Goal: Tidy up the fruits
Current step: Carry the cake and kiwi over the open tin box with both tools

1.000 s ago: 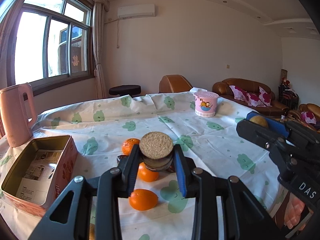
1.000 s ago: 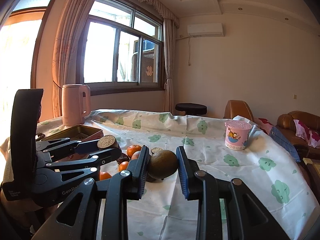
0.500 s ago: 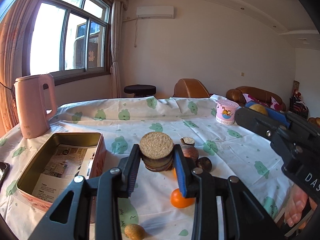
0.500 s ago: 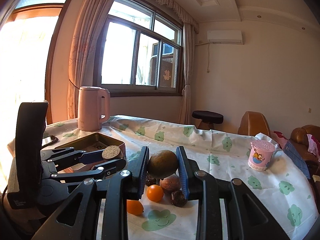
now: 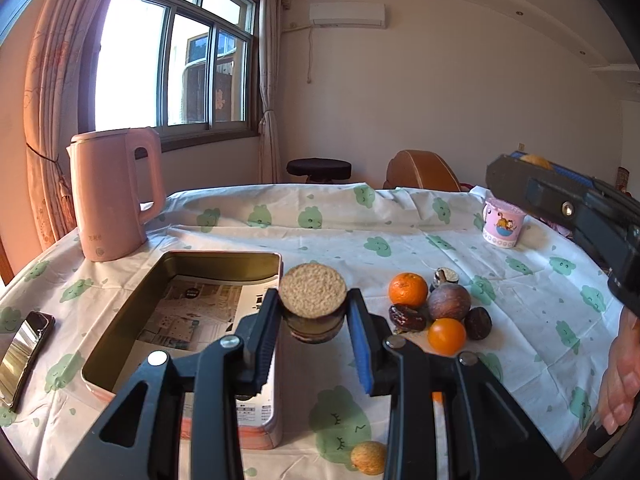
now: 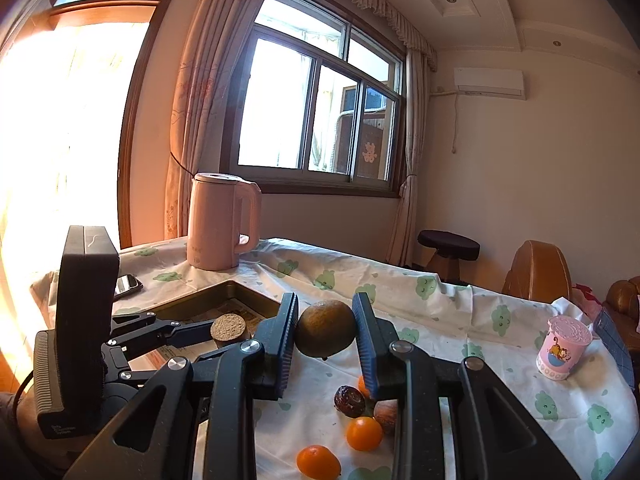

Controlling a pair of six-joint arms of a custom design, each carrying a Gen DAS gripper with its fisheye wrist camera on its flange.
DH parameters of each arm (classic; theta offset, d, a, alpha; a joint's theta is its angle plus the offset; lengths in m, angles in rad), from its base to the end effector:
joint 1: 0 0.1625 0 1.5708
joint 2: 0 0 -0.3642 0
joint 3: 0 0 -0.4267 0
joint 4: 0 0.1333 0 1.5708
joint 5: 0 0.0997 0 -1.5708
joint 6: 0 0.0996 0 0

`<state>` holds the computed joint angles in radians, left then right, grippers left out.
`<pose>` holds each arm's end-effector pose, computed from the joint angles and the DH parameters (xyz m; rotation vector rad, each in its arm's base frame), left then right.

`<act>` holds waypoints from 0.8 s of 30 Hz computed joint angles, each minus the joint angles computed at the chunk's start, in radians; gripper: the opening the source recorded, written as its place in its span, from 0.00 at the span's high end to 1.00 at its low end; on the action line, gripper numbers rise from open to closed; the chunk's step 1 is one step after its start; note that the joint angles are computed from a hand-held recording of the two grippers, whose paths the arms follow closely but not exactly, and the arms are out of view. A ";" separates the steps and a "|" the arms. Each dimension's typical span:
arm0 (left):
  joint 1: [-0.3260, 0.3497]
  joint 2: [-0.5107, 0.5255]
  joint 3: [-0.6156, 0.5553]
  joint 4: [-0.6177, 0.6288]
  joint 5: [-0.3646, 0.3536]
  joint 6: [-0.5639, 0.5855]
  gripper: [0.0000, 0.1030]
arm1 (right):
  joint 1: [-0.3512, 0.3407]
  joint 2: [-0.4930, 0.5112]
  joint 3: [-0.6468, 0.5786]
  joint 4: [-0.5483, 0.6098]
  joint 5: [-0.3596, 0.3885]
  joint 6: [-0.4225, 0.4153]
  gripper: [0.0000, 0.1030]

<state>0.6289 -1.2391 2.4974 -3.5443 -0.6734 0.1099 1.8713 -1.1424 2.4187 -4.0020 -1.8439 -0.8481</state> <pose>-0.1716 -0.3859 0.1193 0.7984 2.2015 -1.2362 0.2210 -0.3536 0.1379 1.0546 -2.0011 1.3295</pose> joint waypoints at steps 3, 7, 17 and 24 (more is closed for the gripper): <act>0.020 -0.015 -0.003 0.005 0.009 0.006 0.66 | 0.004 0.015 -0.027 0.046 0.008 0.019 0.71; 0.046 -0.033 -0.011 0.013 0.021 0.019 0.66 | 0.006 0.041 -0.066 0.089 0.011 0.036 0.71; 0.106 -0.050 -0.047 0.028 0.051 0.080 0.66 | 0.029 0.123 -0.178 0.182 0.003 0.062 0.71; 0.146 -0.042 -0.082 0.031 0.062 0.130 0.66 | 0.031 0.194 -0.255 0.227 -0.011 0.074 0.71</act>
<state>0.7748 -1.2808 2.4158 -3.5137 -0.6112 0.2397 1.9023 -0.9485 2.1635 -3.7746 -1.8546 -0.7740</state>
